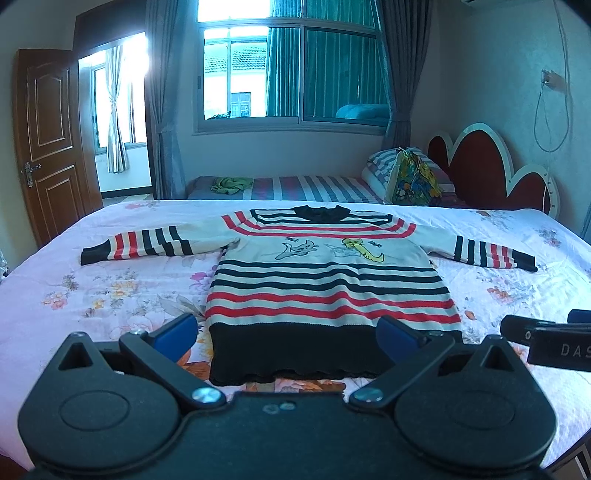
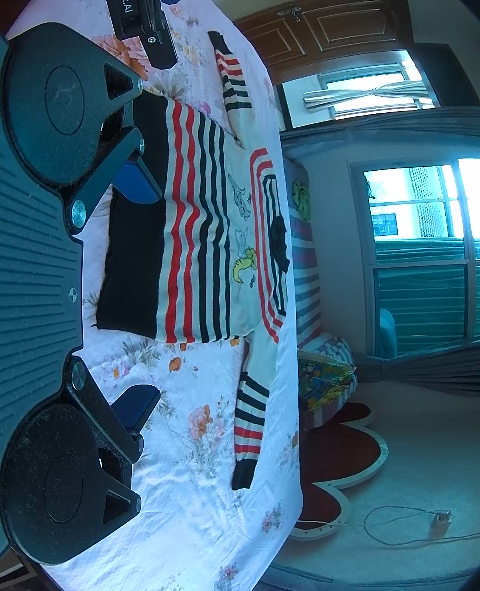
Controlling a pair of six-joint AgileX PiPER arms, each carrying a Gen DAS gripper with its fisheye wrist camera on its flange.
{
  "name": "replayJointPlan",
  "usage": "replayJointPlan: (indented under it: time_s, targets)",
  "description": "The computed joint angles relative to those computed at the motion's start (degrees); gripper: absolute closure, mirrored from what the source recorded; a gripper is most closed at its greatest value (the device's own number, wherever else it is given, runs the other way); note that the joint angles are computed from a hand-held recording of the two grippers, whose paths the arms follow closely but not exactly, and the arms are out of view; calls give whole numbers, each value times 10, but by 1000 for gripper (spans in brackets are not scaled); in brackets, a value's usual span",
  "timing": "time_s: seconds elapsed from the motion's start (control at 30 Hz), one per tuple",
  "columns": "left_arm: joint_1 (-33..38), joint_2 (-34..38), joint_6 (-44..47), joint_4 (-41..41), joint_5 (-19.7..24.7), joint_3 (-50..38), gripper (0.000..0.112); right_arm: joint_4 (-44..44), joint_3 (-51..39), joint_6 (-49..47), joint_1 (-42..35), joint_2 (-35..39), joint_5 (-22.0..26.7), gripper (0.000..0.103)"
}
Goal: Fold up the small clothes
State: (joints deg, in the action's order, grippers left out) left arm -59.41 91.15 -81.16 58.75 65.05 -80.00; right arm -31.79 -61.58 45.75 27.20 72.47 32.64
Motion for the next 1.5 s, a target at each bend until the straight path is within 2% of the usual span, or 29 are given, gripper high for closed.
replayJointPlan:
  time_s: [1.5]
  targets:
    - [-5, -3, -4, -4, -4, 6, 10, -13, 9, 22, 11, -7, 11, 0]
